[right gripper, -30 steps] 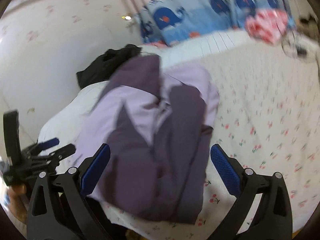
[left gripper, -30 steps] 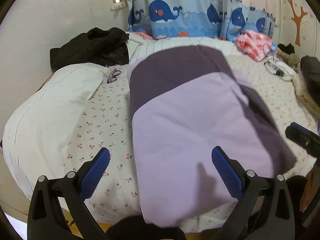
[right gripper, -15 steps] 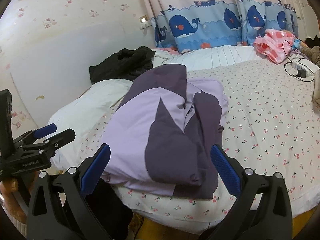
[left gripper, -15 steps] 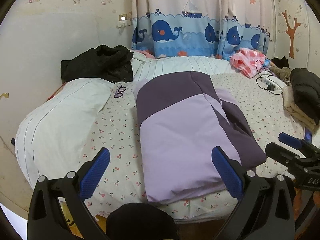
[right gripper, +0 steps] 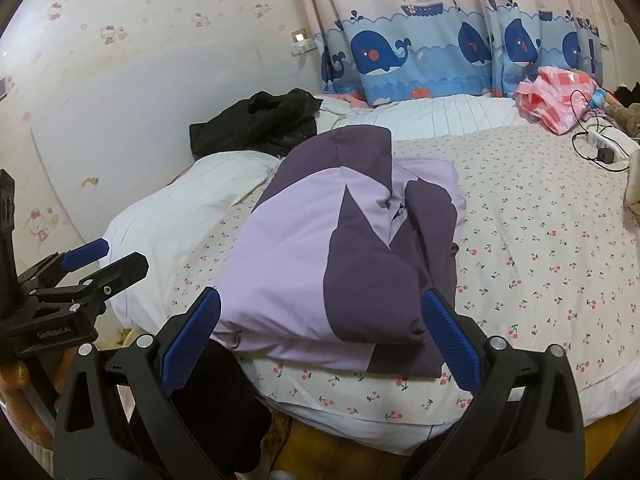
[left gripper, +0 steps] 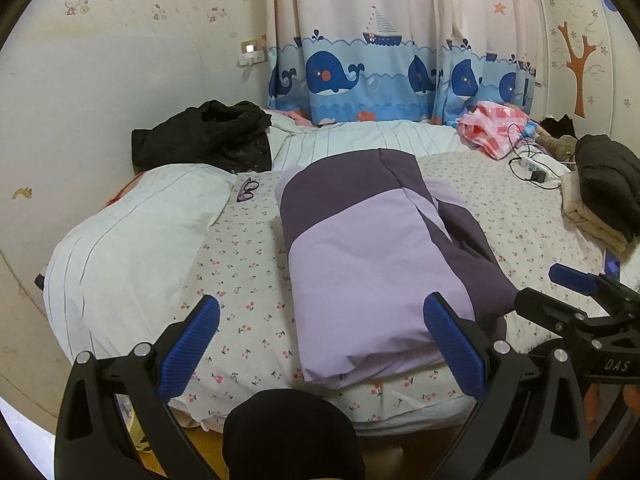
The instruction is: Fold large clothes
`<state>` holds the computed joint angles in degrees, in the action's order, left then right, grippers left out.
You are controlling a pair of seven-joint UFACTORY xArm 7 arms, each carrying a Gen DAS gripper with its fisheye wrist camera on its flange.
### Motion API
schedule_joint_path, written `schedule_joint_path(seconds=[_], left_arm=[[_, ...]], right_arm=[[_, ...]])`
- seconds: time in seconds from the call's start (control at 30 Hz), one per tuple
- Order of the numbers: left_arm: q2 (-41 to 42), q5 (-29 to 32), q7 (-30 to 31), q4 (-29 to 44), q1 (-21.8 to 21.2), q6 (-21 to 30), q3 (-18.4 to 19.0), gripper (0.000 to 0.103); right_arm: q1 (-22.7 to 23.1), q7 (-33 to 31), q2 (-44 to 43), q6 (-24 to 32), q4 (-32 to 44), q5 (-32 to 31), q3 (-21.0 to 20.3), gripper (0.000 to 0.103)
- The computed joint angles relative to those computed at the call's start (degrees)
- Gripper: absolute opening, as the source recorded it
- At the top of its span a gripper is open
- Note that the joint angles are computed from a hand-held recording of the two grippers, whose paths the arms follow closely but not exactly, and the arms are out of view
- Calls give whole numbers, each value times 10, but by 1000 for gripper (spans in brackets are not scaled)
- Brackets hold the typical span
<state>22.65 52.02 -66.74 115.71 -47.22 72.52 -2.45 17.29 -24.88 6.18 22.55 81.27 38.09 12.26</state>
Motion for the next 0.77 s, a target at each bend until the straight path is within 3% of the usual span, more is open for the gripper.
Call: schedule_joint_path(seconds=[0.13, 0.27, 0.37, 0.53, 0.77], left_arm=[[-18, -1, -22, -30, 5, -18, -4, 98], [-50, 0, -50, -85, 24, -75, -18, 97], [-42, 14, -44, -75, 21, -44, -24, 97], [-8, -23, -14, -29, 19, 7, -23, 97], [2, -39, 10, -16, 8, 17, -14, 97]], right_arm=[[3, 0, -6, -2, -8, 2, 1, 97], [7, 0, -8, 2, -12, 0, 2, 97], [14, 5, -15, -7, -23, -21, 1, 97], [23, 54, -18, -20, -35, -86, -7, 97], [17, 79, -26, -21, -47, -102, -11, 97]])
